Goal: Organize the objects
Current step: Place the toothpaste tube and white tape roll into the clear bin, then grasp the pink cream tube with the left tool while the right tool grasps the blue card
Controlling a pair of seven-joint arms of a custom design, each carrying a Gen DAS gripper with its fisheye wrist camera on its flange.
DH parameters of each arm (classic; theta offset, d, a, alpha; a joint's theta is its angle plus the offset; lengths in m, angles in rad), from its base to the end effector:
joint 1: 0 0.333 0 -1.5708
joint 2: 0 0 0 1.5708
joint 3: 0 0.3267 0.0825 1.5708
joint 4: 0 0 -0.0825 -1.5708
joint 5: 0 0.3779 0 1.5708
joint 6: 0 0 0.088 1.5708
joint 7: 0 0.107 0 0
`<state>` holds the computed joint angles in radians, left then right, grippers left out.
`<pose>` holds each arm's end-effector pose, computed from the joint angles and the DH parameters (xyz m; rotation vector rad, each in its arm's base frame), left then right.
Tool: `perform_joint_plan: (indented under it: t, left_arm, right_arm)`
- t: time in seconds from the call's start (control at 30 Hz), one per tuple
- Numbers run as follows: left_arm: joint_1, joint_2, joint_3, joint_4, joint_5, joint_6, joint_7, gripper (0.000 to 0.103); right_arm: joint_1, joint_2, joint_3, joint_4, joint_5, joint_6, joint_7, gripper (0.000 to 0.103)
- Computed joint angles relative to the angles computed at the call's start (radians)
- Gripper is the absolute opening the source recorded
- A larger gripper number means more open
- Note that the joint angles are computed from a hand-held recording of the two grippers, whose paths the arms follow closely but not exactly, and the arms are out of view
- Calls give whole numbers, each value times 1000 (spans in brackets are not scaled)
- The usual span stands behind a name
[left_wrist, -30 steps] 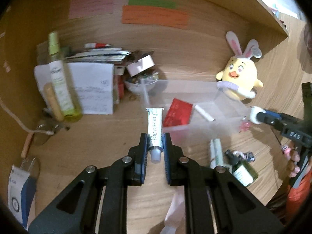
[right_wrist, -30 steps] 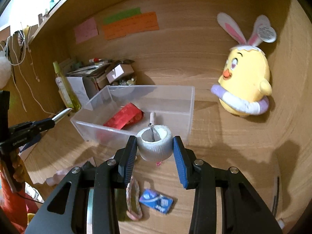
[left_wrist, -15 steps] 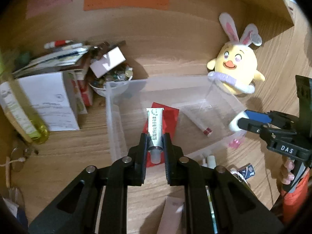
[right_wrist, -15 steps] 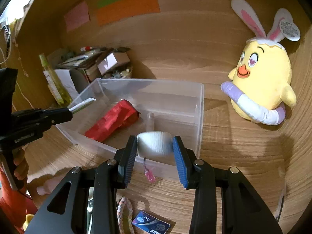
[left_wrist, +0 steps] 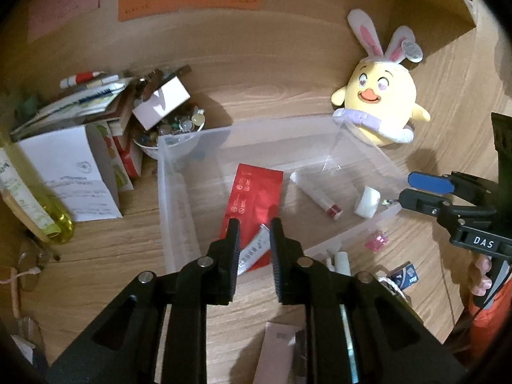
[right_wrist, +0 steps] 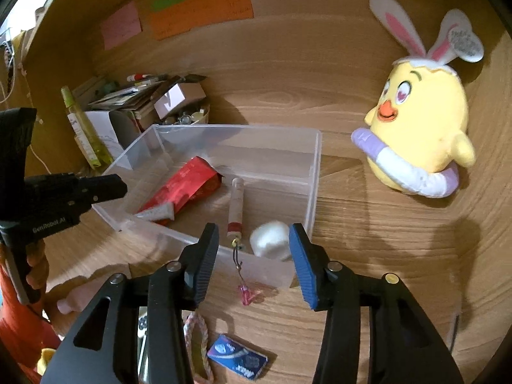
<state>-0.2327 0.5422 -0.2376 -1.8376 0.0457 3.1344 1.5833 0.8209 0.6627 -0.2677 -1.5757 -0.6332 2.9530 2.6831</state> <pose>0.6304 -0.2974 0.3451 -1.4080 2.2342 -0.9718 0.5856 0.4581 0.3437 -1.8110 1.5711 -0.5521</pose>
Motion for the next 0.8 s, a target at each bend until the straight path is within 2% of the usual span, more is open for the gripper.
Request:
perform_joint_plan:
  t: [0.13,0.2,0.27,0.37,0.4,0.47,0.6,0.73,0.8]
  left_arm:
    - [-7,-55,15,-79,1,56,-14,43]
    - [-40,-88,57,-129,7,94,-31,53]
    - [-62,-123,85,-185,9,127,-45,58]
    - [-83,-160,113,-252,6,162,-55,68]
    - [-112,-174,144,-279,-2,172,-59,70]
    - [-163,-192,197,-319,-18,179,-60,71]
    - [-233,-212,269,-386,-54,176,-57,71]
    - [-178,-221,214,-431,-59,148,-67,71]
    - [-176,-224,212,-455,-54,140,-75,71]
  right_arm:
    - [85,-45,-91,-67,-82,23,100,56]
    - [119,-65,-120,-94,-136,19,152,60]
    - [130,-79,-121,-110,-182,13,189,63]
    - [122,-92,-95,-130,-229,-6,220,64]
    - [118,-93,-83,-134,-242,-17,228,64]
    - [101,-94,-50,-140,-259,-41,236,64]
    - [52,-93,22,-162,-273,-55,253,64]
    - [21,-91,66,-184,-268,-79,253,64]
    - [10,-92,82,-194,-263,-88,247,64]
